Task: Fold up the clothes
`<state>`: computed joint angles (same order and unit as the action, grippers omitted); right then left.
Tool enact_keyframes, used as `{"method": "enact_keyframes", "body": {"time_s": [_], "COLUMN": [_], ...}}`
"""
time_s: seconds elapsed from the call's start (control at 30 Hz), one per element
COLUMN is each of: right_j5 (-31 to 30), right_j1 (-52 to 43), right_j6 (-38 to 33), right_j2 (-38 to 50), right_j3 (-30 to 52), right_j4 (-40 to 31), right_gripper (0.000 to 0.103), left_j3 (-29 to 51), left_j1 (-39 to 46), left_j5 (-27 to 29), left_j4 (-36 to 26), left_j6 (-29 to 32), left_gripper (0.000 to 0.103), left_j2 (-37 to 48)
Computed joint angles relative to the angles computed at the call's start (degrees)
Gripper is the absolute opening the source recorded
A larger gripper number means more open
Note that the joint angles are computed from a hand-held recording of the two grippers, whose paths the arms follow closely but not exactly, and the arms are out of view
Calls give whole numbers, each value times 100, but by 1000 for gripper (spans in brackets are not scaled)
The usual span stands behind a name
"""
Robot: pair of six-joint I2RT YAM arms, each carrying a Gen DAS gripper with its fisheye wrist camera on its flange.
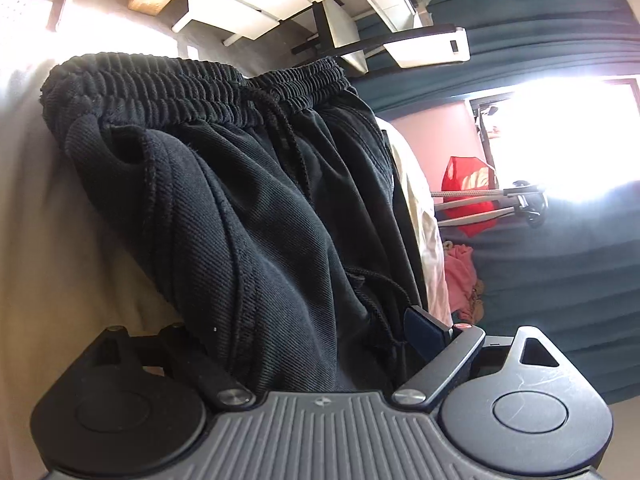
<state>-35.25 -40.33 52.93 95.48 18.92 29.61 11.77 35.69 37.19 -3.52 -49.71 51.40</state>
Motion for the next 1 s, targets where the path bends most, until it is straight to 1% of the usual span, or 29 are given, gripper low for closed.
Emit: {"method": "enact_keyframes", "body": {"time_s": [0.03,0.07,0.1,0.17,0.2,0.23,0.27,0.3,0.33,0.4,0.43,0.47,0.5,0.53,0.6,0.63,0.67,0.7,0.73,0.77,0.8,0.87,0.97,1.0], "right_j5": [51,83,130,442,616,789,960,1113,1173,1314,1343,1263,1182,1105,1079,1079,1144,1211,1279,1344,1385,1437,1399,1397], "right_j1": [111,226,347,679,841,1000,1157,1294,1340,1352,1315,1237,1159,1094,1056,1046,1086,1127,1168,1208,1237,1271,1179,1152], "right_j6": [121,222,303,196,103,8,-89,-171,-165,-140,-127,-89,-52,-18,67,102,95,87,77,66,59,54,106,85], "right_j2": [194,379,539,514,463,417,376,339,308,269,255,277,295,266,61,-52,-205,-361,-517,-675,-828,-1138,-1684,-1900], "right_j3": [63,132,207,314,359,410,466,515,504,466,445,422,399,356,194,114,37,-36,-105,-174,-250,-394,-636,-675], "right_j4": [201,397,552,454,367,275,180,100,121,186,197,264,328,383,525,592,648,698,742,783,833,908,941,805], "right_gripper": [71,70,67,64,61,57,47,37,32,14,13,10,9,9,7,7,7,7,7,7,7,7,7,7], "left_j3": [-47,-9,42,159,227,352,420,438,454,486,473,482,499,492,480,453,427,401,380,358,337,329,387,484], "left_j1": [103,64,14,-125,-215,-274,-454,-504,-549,-639,-599,-430,-403,-381,-334,-252,-164,-75,-34,2,39,169,419,489], "left_j5": [72,8,-70,-229,-309,-401,-588,-648,-704,-815,-806,-726,-774,-776,-776,-734,-687,-638,-617,-597,-578,-498,-314,-251], "left_j4": [-119,-73,-153,-274,-307,-469,-601,-622,-638,-672,-714,-791,-912,-987,-1136,-1141,-1143,-1146,-1099,-1048,-995,-1318,-1815,-2052], "left_j6": [43,49,89,171,211,352,361,345,328,294,276,380,407,398,380,438,501,565,534,496,457,565,752,870], "left_gripper": [90,90,88,81,80,78,77,76,76,71,66,61,58,52,47,41,33,28,17,13,12,10,9,9], "left_j2": [-129,27,123,399,588,744,770,768,767,765,718,741,689,587,379,302,227,154,56,-42,-138,-788,-1691,-1861]}}
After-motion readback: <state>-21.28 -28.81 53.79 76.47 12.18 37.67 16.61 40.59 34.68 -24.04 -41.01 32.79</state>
